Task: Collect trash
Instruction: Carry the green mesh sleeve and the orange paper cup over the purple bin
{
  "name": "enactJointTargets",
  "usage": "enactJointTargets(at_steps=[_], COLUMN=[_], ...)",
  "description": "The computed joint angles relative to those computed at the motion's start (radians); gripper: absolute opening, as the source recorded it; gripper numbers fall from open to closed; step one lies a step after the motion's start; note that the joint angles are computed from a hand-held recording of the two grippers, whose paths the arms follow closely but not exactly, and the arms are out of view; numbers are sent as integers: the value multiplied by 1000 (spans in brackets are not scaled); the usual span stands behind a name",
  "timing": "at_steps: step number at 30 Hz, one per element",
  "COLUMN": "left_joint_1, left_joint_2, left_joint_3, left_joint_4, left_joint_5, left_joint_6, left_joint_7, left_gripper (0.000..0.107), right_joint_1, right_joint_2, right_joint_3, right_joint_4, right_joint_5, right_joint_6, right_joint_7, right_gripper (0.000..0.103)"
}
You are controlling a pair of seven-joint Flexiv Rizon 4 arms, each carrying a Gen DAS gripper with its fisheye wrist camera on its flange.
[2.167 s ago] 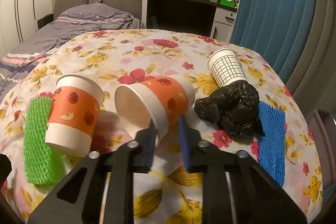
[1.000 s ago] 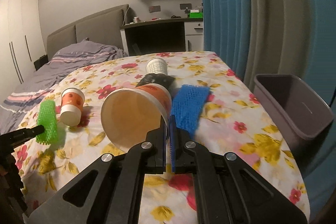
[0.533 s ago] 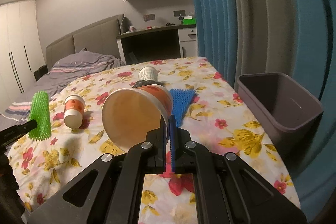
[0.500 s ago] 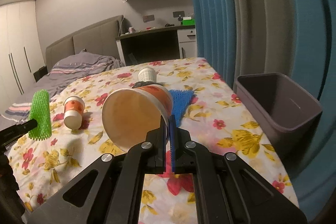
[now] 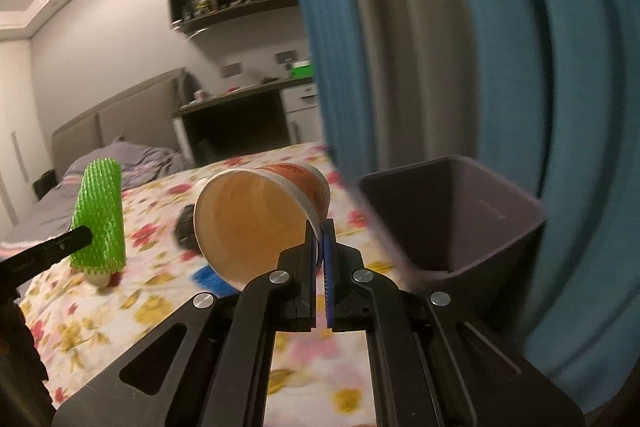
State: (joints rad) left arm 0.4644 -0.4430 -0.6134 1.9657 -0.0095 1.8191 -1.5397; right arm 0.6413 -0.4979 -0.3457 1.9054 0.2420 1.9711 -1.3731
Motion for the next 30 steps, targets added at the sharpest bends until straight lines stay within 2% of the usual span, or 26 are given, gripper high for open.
enactJointTargets(at_steps=[10,13,22,30], left_joint_1=[-245,-306,-430,-555], left_joint_2=[-156,-203,-332,-409], left_joint_3=[61,72,93,203], left_joint_4=[-262,-338,-536,-688], left_joint_5=[-59,-92,-197,-298], left_joint_6=[-109,-148,-259,-364], left_joint_7=[181,237,384,437], left_gripper=[12,12,12,12], right_joint_1=[-20,-32,-79,-126], right_joint_2=[-45,-65,-115,-138], right_joint_3=[-133,-152,-169,-150], right_joint_4=[-46,-64,-96,-116], right_joint_5=[35,19,-59,-132], right_joint_6=[-42,-58,-103,-139], right_joint_7=[59,92,185,254], right_gripper=[4,4,4,4])
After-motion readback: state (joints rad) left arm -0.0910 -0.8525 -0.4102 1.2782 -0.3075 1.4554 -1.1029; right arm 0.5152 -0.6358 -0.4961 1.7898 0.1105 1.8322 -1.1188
